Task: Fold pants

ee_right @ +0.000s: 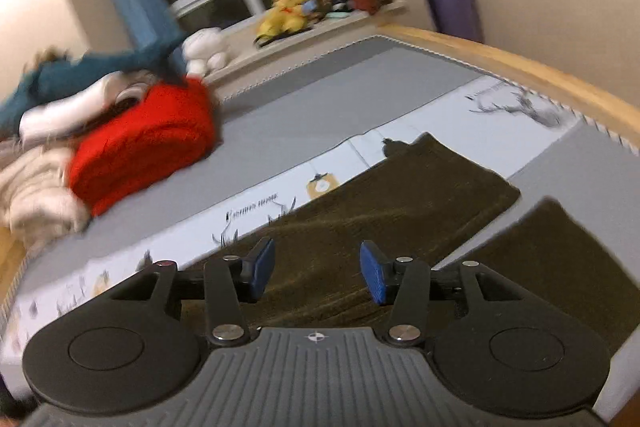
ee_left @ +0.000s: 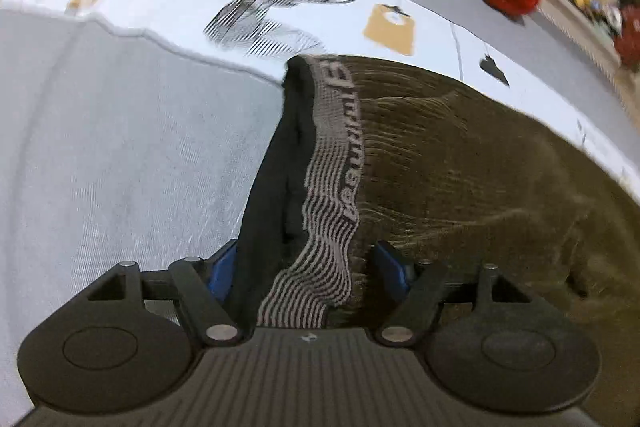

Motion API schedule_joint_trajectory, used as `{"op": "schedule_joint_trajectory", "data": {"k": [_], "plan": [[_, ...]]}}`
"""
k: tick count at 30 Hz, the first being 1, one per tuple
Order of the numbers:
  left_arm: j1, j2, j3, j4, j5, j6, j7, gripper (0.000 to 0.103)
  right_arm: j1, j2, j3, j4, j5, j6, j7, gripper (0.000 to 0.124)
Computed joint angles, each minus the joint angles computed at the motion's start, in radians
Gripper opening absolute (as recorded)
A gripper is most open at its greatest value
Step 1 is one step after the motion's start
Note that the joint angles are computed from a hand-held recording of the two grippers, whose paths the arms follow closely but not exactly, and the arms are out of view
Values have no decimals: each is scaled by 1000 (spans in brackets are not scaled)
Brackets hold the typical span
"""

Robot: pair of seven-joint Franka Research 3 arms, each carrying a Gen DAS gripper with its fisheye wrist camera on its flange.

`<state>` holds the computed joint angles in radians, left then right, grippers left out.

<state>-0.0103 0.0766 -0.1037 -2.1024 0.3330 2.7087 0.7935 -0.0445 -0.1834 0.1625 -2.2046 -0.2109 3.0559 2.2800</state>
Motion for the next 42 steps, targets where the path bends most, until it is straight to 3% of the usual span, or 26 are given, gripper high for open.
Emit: {"op": "schedule_joint_trajectory", "data": {"k": [3,4,7,9,11,13,14,17,18,19,21,23,25,27,30,32,34,42], "plan": [[-10,5,3,11,72,-17,-18,45,-136,-16,114,9,-183,-46,188,50],[-7,3,10,1,87,2,-42,37,-136,-13,117,16,-216,-69,208,50],[-4,-30,27,-36,183,36,-191,28,-106,3,95,32,-254,-94,238,50],[-7,-31,18,-24,236,-9,-236,29,-81,12,76,44,-268,-107,251,50],[-3,-25,9,-8,192,-42,-193,38,-62,24,64,56,-301,-120,273,50],[3,-29,9,-7,158,-59,-185,56,-34,31,45,67,-314,-136,273,50],[5,-41,13,-19,174,-50,-219,57,-20,35,35,72,-320,-141,272,50],[15,-88,17,-61,326,9,-375,52,25,47,4,84,-331,-150,260,50],[21,-97,15,-70,358,30,-400,46,40,48,-8,86,-329,-149,252,50],[25,-104,14,-82,347,60,-385,40,52,48,-16,85,-327,-146,248,50],[18,-92,11,-81,166,71,-188,35,68,50,-27,86,-321,-144,245,50],[8,-46,0,-22,-7,-42,10,35,79,54,-33,91,-318,-146,249,50],[8,-38,0,-11,5,-50,4,37,92,61,-39,98,-305,-154,241,50],[2,-54,4,-28,97,-28,-87,37,106,69,-46,108,-292,-168,226,50],[11,-102,8,-83,252,75,-239,37,126,81,-58,119,-271,-174,195,50],[16,-120,10,-113,179,136,-174,38,136,84,-65,120,-258,-169,175,50],[13,-125,7,-110,96,123,-99,39,143,88,-69,123,-248,-166,163,50],[10,-204,-9,-165,52,151,-16,49,175,121,-80,156,-183,-153,133,50]]}}
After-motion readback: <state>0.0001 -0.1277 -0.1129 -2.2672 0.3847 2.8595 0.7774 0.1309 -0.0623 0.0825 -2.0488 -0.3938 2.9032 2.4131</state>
